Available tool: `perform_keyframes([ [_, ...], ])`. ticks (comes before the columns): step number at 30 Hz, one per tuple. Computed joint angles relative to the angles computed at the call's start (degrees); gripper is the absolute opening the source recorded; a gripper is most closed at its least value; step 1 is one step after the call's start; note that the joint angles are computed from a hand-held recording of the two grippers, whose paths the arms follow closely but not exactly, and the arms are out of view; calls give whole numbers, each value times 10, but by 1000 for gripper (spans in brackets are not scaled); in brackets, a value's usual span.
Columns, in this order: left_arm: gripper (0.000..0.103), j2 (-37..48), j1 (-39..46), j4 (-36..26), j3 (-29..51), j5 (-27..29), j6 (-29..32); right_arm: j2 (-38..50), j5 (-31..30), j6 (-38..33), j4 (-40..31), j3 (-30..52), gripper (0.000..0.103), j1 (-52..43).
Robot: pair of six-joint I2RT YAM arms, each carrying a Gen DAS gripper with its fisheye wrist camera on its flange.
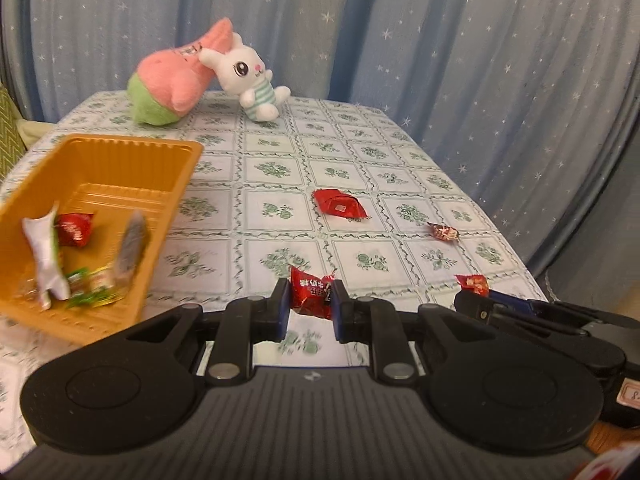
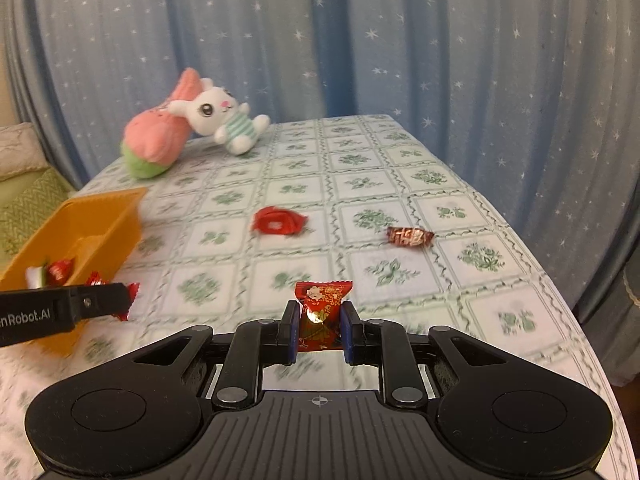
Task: Organize snacks
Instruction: 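Carry both red candies over the orange tray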
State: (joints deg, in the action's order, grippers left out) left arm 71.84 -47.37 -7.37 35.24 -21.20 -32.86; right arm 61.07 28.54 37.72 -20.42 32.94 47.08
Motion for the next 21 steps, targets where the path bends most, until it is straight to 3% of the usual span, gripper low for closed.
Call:
perform_keyframes([
  [9, 18, -192, -38, -167, -33, -59, -40, 3, 88, 114, -125, 71, 21, 181],
  [21, 18, -360, -16, -339, -38, -80, -56, 94, 105, 110, -124, 164, 21, 265],
])
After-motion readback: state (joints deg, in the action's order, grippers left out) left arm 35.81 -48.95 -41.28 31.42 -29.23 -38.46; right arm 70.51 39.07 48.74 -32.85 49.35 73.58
